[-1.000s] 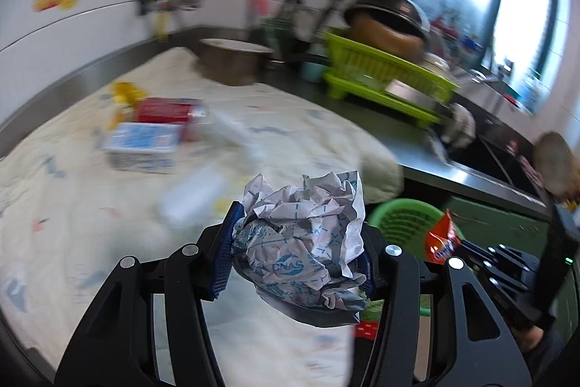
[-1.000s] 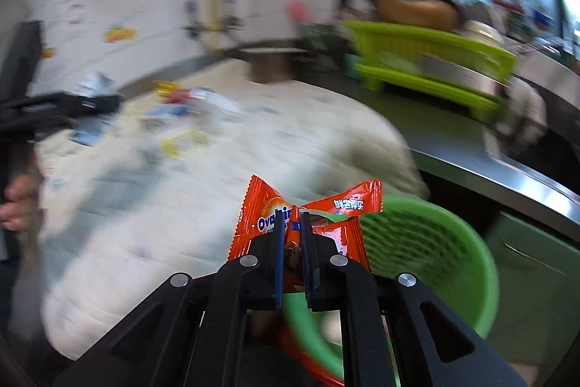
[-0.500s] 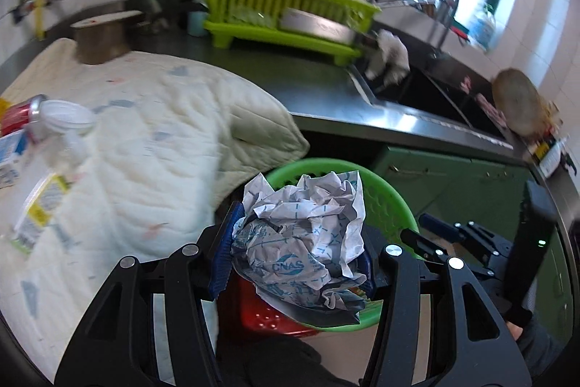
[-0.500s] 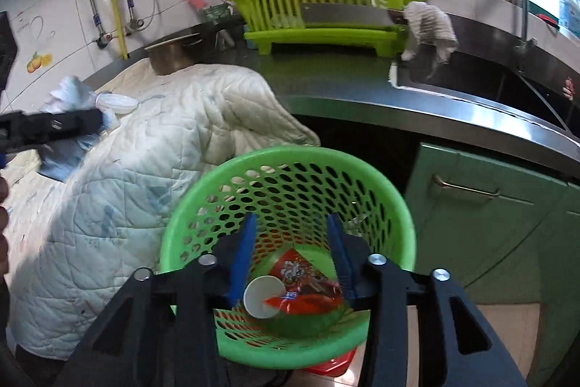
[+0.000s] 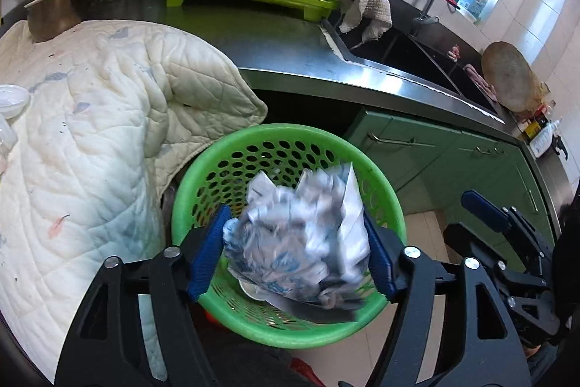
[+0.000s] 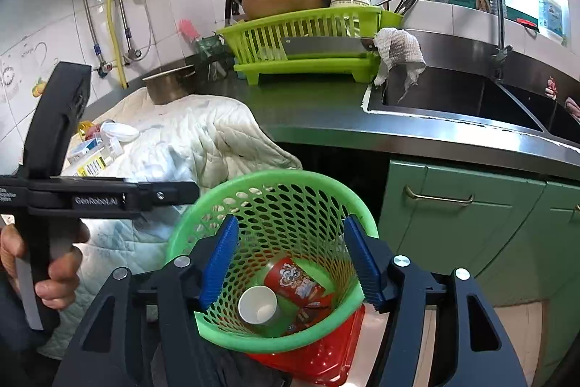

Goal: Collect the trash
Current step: 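Lower the crumpled wrapper into the green basket and open the left gripper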

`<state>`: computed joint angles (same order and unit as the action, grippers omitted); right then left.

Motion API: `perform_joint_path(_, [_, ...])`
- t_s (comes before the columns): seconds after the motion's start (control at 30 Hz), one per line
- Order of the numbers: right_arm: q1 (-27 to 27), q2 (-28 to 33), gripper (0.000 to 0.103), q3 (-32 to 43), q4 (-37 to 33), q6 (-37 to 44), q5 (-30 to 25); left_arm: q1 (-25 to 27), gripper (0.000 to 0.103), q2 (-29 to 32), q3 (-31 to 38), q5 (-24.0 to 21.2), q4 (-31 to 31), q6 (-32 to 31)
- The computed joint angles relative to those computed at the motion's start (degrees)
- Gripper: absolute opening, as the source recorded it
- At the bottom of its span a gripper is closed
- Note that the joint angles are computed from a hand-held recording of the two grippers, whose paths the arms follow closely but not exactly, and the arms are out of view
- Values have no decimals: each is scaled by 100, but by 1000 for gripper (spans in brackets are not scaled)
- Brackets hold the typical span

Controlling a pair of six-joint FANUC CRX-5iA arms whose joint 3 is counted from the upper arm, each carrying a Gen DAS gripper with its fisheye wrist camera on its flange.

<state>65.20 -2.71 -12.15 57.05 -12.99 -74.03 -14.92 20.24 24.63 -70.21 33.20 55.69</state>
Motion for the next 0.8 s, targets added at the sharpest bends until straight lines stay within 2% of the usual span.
perform_joint_path(0.1, [10,10,60,18,34,19,-30,-4,76,-4,-4,-10,10,24])
perform_joint_path(0.37, [29,66,66,121,141,64,-19,185,77,-167,-48,103,-34,-2])
perform_joint_path(0.8, [-223,579,72,794,251,788,683,1203,77,-399,248,575,-632,-67])
